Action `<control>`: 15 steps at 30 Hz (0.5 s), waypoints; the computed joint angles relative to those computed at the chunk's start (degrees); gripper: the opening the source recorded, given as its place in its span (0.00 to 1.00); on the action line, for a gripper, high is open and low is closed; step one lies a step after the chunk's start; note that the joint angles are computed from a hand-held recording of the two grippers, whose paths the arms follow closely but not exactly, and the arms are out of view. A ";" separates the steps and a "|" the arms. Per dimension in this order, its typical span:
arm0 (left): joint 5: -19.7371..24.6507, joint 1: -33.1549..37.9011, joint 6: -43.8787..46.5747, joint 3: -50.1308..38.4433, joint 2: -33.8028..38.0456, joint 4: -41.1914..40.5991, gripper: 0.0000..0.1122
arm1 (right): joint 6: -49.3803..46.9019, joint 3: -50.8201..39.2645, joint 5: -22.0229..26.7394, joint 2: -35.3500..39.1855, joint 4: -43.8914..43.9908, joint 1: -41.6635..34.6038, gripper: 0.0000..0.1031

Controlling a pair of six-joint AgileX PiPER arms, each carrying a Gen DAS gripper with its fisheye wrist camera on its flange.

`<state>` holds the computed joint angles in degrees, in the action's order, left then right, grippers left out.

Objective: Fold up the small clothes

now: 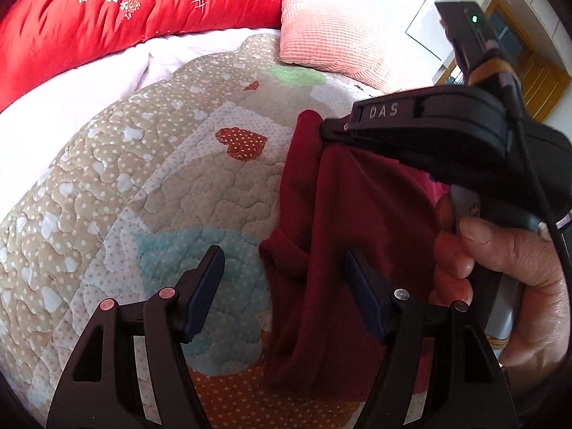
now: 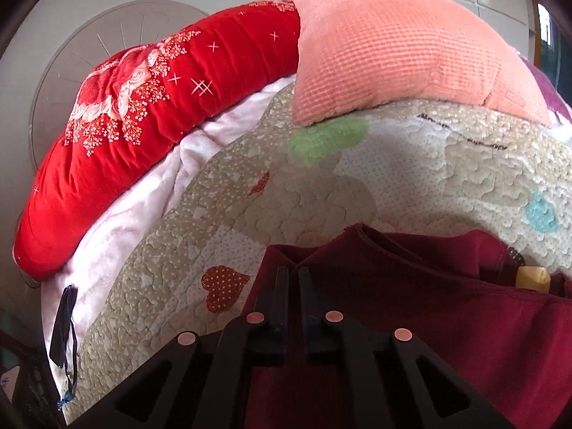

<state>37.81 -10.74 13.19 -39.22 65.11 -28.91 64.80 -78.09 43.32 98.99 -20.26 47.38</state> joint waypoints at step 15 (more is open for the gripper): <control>-1.17 -0.76 -0.98 0.11 0.87 0.48 0.63 | 15.30 10.96 7.27 -8.00 -9.98 3.53 0.28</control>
<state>36.63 -11.51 12.21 -39.11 65.98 -28.43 80.09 -67.12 50.59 91.00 -30.24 50.91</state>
